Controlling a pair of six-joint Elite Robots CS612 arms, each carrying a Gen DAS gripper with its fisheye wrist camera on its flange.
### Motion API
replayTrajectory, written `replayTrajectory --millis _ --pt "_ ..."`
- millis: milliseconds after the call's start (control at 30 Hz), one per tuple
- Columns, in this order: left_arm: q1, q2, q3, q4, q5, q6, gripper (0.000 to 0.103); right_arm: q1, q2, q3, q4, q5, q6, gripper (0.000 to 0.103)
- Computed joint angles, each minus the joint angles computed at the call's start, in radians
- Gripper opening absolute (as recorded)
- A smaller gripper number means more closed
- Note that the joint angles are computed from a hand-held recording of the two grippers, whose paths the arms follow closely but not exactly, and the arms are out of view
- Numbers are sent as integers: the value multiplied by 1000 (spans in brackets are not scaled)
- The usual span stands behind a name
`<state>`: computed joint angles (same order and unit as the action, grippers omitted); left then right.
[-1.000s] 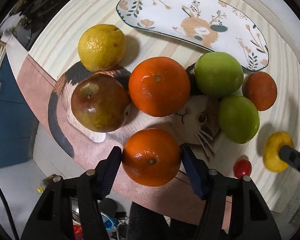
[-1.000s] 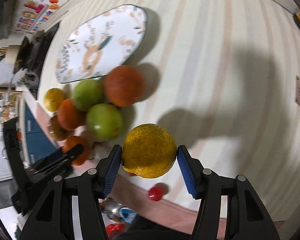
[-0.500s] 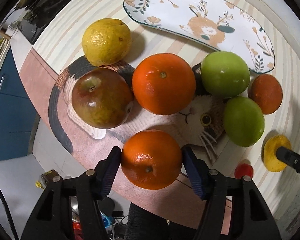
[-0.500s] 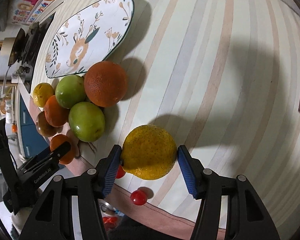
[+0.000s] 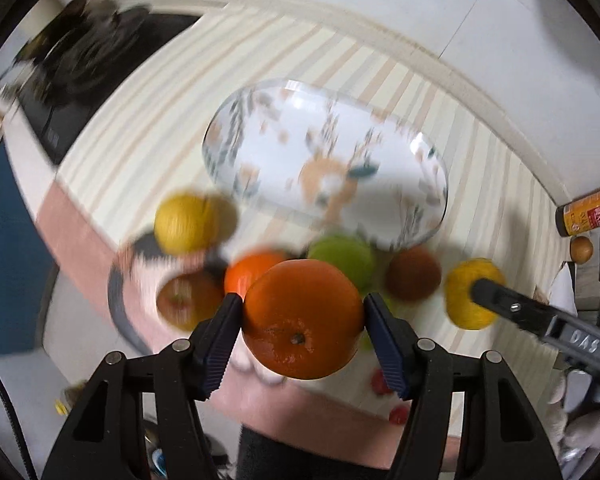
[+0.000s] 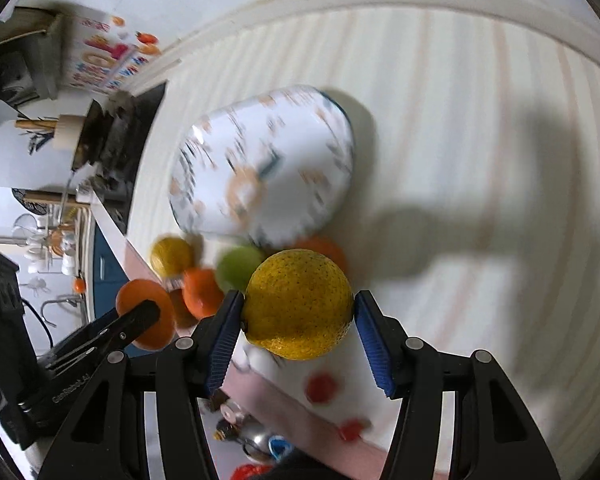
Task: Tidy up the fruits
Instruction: 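Place the orange on the floral plate with the left tool while the right tool places the citrus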
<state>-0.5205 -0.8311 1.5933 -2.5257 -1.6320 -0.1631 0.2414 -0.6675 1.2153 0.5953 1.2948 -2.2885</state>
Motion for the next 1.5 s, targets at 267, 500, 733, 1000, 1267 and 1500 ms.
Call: replayTrajectory --millis 267,500,733,1000,1267,1500 --pt "22 171 -312 181 1 85 60 -34 129 -204 35 -7 48 60" --pt "46 325 -575 406 -104 98 60 -41 247 -378 68 -51 107 60" --pt "56 398 -699 558 -187 120 61 -43 311 -494 122 -54 119 62" --pt "64 408 -719 608 -216 115 62 -46 296 -488 148 -37 146 86" --pt "67 365 -661 523 -167 147 87 -23 281 -510 259 103 109 88" --pt "61 266 -506 343 -28 146 87 26 324 -628 494 271 38 88"
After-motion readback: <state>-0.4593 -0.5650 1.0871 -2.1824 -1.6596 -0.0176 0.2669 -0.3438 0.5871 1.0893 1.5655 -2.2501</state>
